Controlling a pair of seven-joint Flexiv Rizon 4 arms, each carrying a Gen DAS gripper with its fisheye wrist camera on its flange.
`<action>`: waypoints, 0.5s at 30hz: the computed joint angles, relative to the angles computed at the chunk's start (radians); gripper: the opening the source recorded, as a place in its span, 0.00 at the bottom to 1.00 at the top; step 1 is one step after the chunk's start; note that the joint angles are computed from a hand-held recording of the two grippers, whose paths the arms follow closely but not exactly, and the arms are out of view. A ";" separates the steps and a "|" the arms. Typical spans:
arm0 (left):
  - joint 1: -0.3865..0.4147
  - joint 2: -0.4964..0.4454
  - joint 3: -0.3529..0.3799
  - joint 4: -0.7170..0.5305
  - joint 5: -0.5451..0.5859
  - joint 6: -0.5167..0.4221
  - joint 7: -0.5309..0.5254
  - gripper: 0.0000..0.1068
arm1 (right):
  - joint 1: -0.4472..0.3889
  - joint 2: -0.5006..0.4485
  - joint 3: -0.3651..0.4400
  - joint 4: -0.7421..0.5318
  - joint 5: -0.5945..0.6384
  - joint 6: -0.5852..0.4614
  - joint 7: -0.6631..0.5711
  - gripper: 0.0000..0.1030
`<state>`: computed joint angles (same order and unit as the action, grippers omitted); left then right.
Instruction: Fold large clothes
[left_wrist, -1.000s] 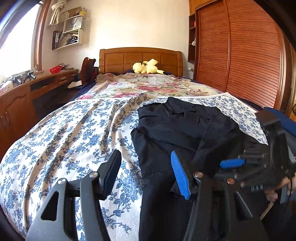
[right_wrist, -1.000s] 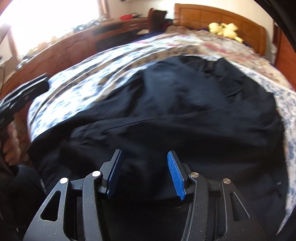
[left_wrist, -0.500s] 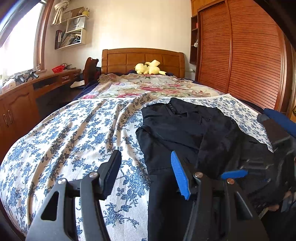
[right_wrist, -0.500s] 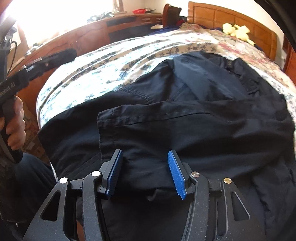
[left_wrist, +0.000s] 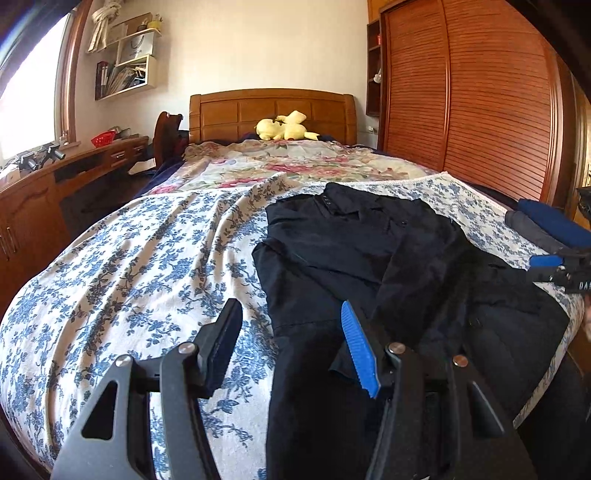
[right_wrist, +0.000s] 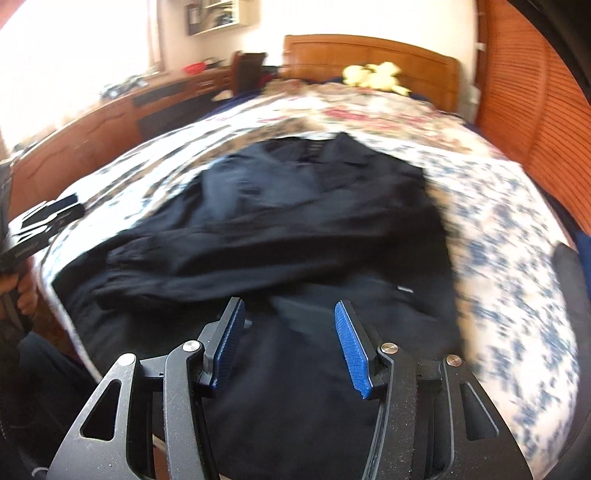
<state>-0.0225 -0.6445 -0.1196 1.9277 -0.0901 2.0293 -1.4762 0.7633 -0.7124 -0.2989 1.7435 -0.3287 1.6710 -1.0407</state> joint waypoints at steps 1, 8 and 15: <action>-0.005 -0.002 0.002 -0.004 -0.002 -0.004 0.002 0.51 | 0.010 0.007 -0.022 0.018 0.007 0.005 0.006 0.50; -0.026 -0.012 0.007 -0.019 -0.014 -0.023 0.015 0.51 | 0.050 0.027 -0.129 0.117 0.045 0.002 0.020 0.50; -0.053 -0.022 0.020 -0.035 -0.034 -0.043 0.033 0.51 | 0.028 0.042 -0.137 0.186 0.072 -0.005 0.032 0.57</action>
